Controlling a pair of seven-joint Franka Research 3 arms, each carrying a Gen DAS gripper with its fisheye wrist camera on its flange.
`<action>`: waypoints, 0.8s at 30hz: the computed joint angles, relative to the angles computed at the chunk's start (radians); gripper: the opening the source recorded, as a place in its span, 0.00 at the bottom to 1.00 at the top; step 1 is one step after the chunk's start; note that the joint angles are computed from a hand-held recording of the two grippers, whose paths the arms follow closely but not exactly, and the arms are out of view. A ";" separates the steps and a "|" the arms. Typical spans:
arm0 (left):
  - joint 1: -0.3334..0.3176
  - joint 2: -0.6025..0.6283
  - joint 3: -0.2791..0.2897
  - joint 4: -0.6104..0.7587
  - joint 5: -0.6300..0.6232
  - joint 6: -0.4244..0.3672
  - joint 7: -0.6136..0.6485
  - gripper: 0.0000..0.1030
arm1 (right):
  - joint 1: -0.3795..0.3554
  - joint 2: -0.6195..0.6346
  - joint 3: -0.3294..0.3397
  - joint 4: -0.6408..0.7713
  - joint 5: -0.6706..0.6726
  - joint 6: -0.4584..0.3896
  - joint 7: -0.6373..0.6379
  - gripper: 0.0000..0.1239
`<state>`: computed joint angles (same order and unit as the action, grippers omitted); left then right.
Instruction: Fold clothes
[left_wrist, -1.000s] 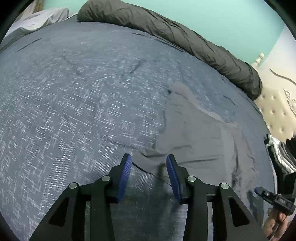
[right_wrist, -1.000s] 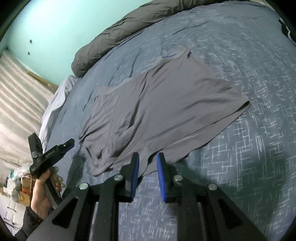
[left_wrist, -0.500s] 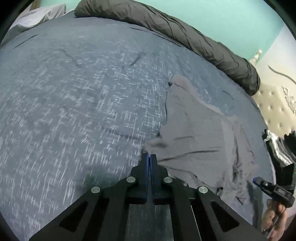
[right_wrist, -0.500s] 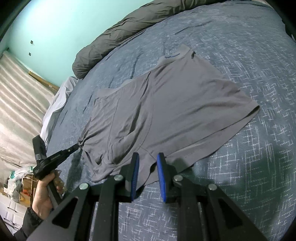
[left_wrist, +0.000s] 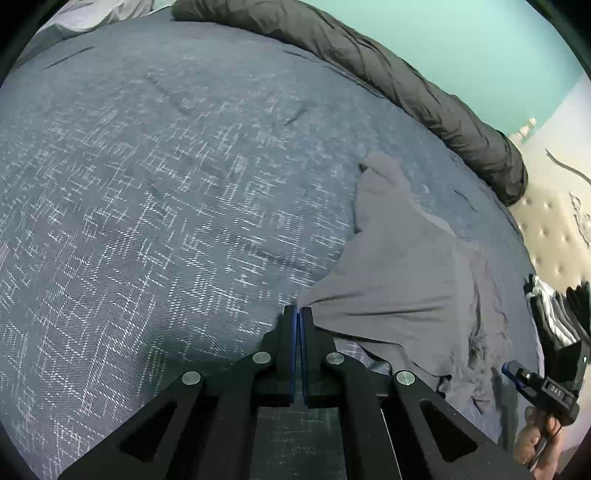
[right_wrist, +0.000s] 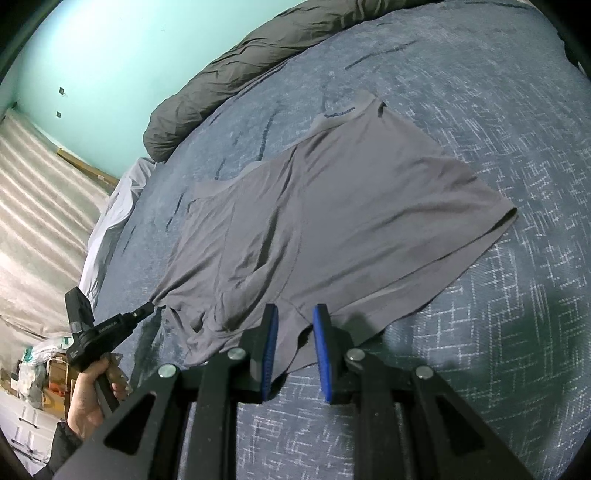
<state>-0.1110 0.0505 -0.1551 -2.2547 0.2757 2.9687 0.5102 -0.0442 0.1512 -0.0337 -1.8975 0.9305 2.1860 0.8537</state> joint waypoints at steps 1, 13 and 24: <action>0.003 0.003 -0.003 -0.001 -0.024 -0.003 0.014 0.01 | 0.000 0.002 0.000 0.001 0.001 0.001 0.003 0.15; -0.007 0.018 -0.003 0.027 -0.034 0.010 0.054 0.02 | -0.006 0.015 0.004 0.013 0.031 0.003 -0.009 0.15; -0.044 0.041 -0.008 0.170 0.085 -0.012 0.064 0.02 | -0.028 0.036 -0.002 0.040 0.050 0.025 -0.001 0.15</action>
